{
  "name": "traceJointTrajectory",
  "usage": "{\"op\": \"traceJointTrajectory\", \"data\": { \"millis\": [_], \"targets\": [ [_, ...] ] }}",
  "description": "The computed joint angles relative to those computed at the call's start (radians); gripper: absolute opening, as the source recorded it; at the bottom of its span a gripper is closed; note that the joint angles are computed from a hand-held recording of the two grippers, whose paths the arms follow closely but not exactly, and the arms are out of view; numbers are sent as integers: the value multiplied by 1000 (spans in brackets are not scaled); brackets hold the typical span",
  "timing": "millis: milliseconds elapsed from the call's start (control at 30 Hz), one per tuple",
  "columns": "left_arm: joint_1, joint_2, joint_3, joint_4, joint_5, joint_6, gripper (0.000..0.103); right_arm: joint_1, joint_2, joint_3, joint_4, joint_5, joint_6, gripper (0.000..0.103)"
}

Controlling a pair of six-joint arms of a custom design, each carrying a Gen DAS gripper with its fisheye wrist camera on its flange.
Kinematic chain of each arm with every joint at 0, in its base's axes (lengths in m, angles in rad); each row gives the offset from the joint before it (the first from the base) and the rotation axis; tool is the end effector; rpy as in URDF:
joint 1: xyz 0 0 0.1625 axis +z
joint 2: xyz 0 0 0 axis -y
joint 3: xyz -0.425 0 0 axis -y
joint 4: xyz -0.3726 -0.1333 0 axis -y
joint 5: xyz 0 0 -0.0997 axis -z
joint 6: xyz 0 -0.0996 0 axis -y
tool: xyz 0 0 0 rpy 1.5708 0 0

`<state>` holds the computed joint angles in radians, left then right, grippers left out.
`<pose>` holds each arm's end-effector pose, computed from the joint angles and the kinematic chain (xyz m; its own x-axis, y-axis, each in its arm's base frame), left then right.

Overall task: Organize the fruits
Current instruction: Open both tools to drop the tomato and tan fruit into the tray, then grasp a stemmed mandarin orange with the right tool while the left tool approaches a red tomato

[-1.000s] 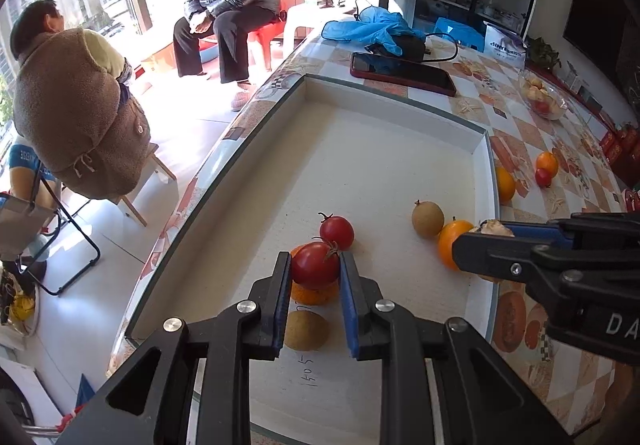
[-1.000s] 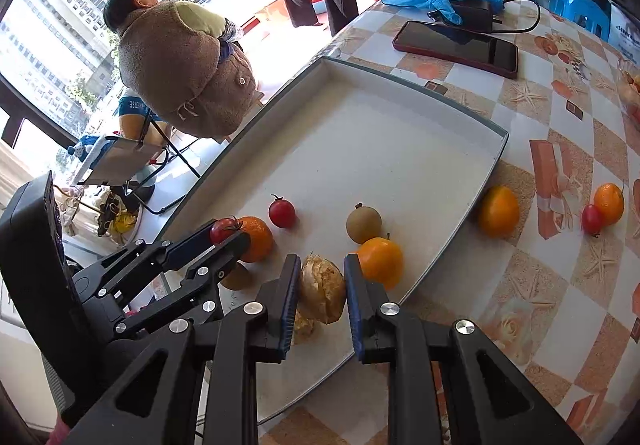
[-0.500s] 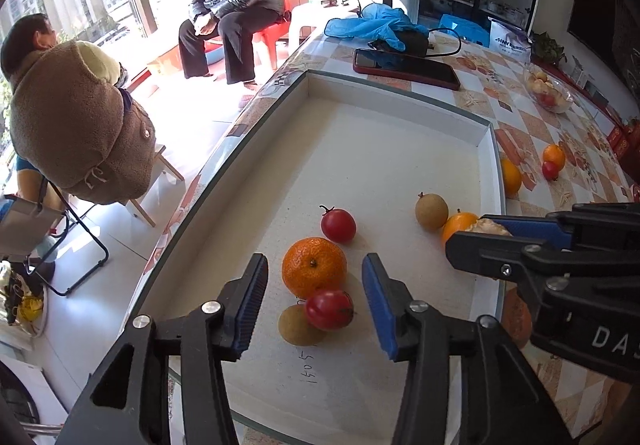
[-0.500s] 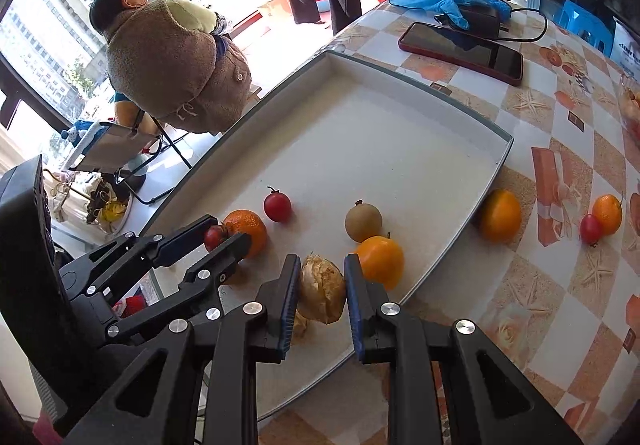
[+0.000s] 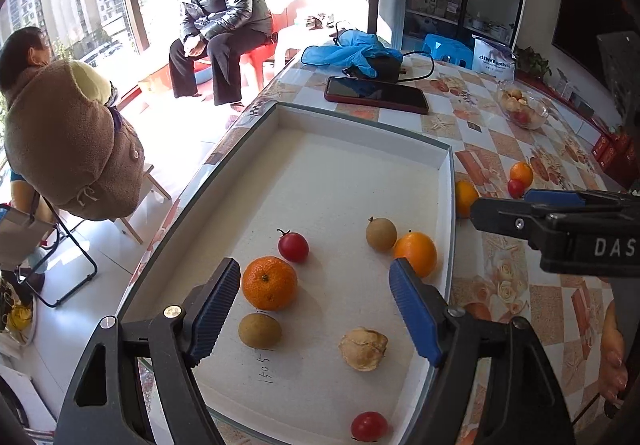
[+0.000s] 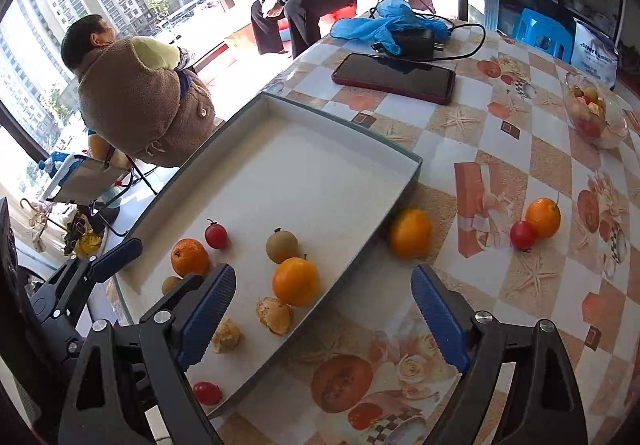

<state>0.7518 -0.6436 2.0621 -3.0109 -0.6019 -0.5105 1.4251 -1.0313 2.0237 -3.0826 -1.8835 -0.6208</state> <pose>-0.2162 -0.4970 -0.0050 -0.7056 0.0166 -0.7084 0.4419 0.7919 -0.4215 0.0209 -0.5646 0.1824 -0.8210 -0.2644 0.5060 -0.4322 0.8669 -0.2484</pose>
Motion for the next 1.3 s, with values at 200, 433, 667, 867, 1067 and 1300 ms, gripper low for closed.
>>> {"op": "traceJointTrajectory", "data": {
  "millis": [200, 433, 667, 867, 1067, 1300],
  "targets": [
    [-55, 52, -17, -116, -71, 128, 80, -91, -25, -55, -3, -57, 88, 91],
    [-95, 129, -62, -132, -160, 180, 80, -160, 2, -100, -105, -108, 96, 90],
    [-82, 169, -101, -90, -191, 145, 80, -169, 26, -169, -99, -47, 139, 90],
    [-69, 188, -129, -63, -211, 135, 80, -155, 88, -243, -55, -66, 152, 68],
    [-62, 210, -168, -40, -220, 146, 80, -138, 121, -258, -114, -122, 73, 58],
    [-60, 231, -217, -25, -236, 154, 80, -181, 50, -188, -109, -74, 28, 38]
  ]
}}
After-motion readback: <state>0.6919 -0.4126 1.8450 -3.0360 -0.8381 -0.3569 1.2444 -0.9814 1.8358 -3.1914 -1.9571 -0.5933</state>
